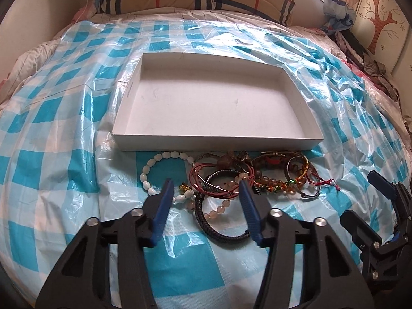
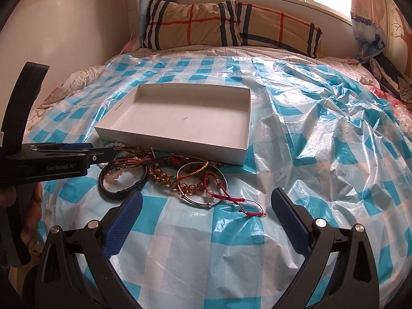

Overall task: Organize jewelry
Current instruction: 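Lower the left tool onto the red cord bracelet and close it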

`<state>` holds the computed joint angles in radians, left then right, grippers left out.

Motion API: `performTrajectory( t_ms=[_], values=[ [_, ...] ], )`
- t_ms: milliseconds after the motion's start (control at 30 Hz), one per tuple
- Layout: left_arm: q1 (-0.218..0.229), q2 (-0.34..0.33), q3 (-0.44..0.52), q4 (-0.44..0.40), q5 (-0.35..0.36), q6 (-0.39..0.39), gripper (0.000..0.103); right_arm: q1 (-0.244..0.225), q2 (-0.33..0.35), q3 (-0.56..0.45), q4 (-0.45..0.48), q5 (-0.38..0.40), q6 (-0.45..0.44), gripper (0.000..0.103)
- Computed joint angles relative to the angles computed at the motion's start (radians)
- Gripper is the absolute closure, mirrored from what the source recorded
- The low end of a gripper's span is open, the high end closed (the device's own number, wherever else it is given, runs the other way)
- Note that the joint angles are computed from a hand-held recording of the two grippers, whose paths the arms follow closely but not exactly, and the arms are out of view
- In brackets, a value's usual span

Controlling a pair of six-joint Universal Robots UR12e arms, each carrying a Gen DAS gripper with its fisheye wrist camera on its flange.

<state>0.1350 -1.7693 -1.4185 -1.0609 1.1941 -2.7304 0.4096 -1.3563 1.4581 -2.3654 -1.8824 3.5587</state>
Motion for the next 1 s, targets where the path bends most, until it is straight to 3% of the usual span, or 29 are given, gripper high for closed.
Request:
performTrajectory(
  t_ms=[133,200,533,900,1000],
  values=[
    [-0.009,-0.004,-0.006,0.021,0.026,0.046,0.095,-0.005,0.007,-0.003,-0.001,0.005,-0.001,0.007],
    [-0.007,0.001,-0.011,0.018,0.024,0.064,0.101,-0.006,0.006,0.0,-0.004,0.005,0.0,0.007],
    [0.051,0.046,-0.028,-0.046,-0.123,0.104,0.102,-0.007,-0.002,0.008,-0.022,-0.003,0.0,0.007],
    [0.075,0.062,-0.045,-0.042,-0.13,0.113,0.102,-0.021,-0.01,0.027,-0.036,0.023,-0.005,0.007],
    [0.077,0.066,-0.047,-0.049,-0.133,0.125,0.102,-0.036,-0.011,0.033,-0.059,0.075,0.0,0.007]
  ],
)
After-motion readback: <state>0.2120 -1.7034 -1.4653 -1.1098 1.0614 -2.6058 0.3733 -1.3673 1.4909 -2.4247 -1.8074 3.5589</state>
